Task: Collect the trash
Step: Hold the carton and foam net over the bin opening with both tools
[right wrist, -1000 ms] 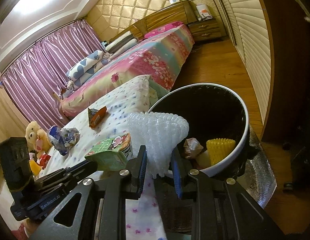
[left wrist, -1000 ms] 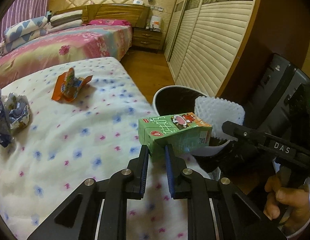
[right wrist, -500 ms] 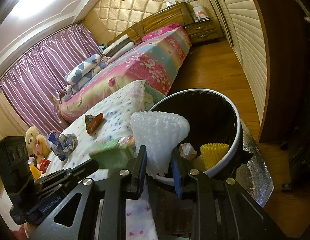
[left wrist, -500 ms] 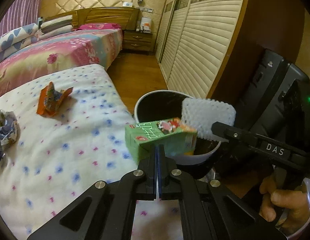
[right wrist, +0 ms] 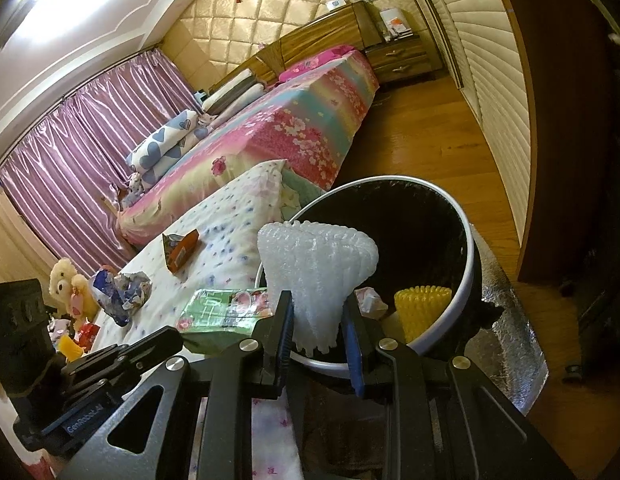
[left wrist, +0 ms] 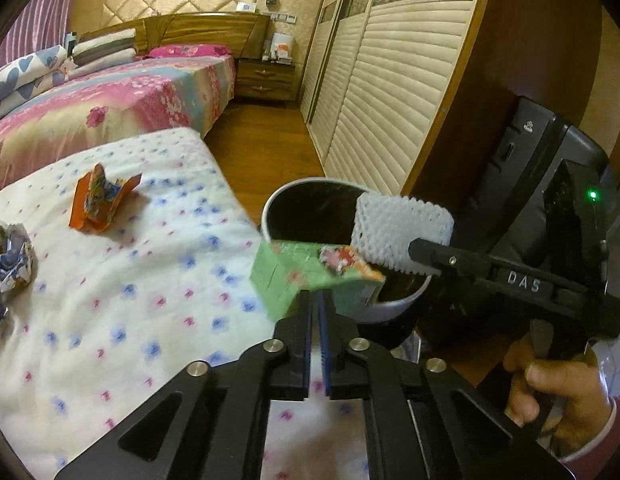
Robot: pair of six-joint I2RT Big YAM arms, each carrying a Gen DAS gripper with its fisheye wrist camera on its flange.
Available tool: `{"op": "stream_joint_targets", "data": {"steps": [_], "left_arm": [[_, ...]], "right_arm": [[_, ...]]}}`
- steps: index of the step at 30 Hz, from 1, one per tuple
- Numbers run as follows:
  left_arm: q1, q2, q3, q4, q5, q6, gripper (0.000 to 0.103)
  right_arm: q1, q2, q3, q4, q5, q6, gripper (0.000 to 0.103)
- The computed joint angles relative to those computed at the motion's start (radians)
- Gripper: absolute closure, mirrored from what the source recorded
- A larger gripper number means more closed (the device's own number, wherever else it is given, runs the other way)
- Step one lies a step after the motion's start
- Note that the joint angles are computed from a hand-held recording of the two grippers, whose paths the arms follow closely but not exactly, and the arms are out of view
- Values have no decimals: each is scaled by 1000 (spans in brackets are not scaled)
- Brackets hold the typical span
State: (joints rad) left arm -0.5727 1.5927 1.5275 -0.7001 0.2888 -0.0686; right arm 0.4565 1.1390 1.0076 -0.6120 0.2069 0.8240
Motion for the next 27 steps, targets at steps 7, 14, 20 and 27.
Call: {"op": "stream_joint_targets", "data": {"steps": [7, 14, 20, 27], "left_arm": [[22, 0, 0, -30, -13, 56, 58], [26, 51, 60, -56, 13, 104, 56], [20, 100, 128, -106, 2, 190, 37], [43, 180, 224, -175, 41, 271, 17]], "right_arm": [[8, 12, -1, 8, -11, 10, 80], [12, 20, 4, 13, -23, 6, 80], [8, 21, 1, 19, -37, 8, 80], [7, 20, -1, 20, -44, 8, 80]]}}
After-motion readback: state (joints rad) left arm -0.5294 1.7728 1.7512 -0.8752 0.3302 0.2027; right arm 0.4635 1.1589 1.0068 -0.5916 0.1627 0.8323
